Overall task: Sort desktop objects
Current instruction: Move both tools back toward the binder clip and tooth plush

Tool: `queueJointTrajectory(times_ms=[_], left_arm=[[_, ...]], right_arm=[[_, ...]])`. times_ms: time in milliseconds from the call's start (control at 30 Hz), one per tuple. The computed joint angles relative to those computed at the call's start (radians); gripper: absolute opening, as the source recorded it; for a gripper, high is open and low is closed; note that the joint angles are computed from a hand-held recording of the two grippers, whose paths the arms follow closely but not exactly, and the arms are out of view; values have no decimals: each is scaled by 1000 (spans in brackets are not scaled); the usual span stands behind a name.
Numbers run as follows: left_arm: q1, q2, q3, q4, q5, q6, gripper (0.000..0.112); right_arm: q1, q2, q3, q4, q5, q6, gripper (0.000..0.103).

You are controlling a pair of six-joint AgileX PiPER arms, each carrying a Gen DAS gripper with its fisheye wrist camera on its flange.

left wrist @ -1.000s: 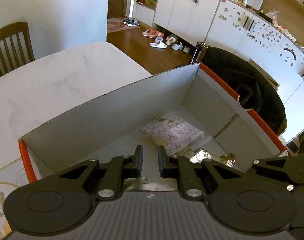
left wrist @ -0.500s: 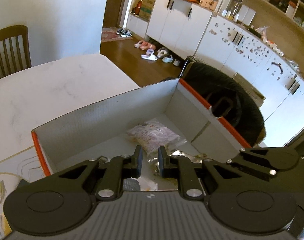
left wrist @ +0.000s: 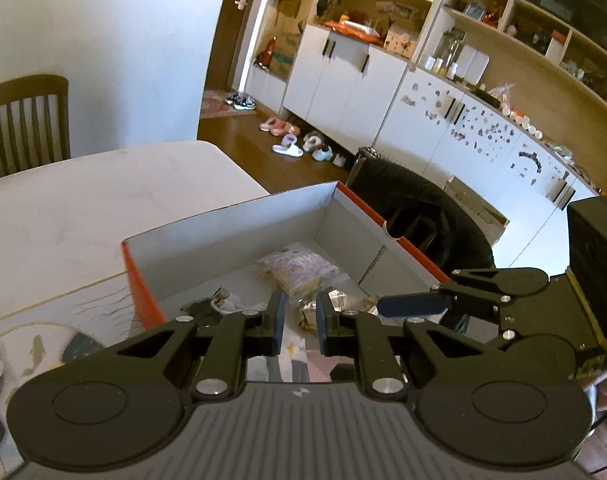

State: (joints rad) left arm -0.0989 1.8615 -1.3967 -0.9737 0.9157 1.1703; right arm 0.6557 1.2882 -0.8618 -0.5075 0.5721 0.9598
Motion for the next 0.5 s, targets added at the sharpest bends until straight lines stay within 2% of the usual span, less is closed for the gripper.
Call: queueJointTrajectory(times_ms=[133, 200, 233, 267, 300, 333, 500], left_arm=[[70, -51, 70, -52, 26, 89, 15], [111, -66, 90, -64, 55, 121, 24], [130, -70, 94, -68, 70, 131, 36], [150, -77, 100, -71, 86, 142, 59], [171, -78, 104, -76, 102, 157, 69], [196, -80, 109, -86, 124, 179, 73], [295, -96, 120, -88, 196, 242, 73]], right_arm=[[67, -3, -13, -76, 34, 119, 84], [108, 4, -24, -119, 54, 183, 85], [128, 12, -34, -135, 67, 209, 86], [146, 21, -46, -146, 79, 232, 86], [165, 30, -55, -159, 88, 258, 86], [185, 40, -66, -172, 98, 287, 86], [288, 103, -125, -233, 145, 414, 89]])
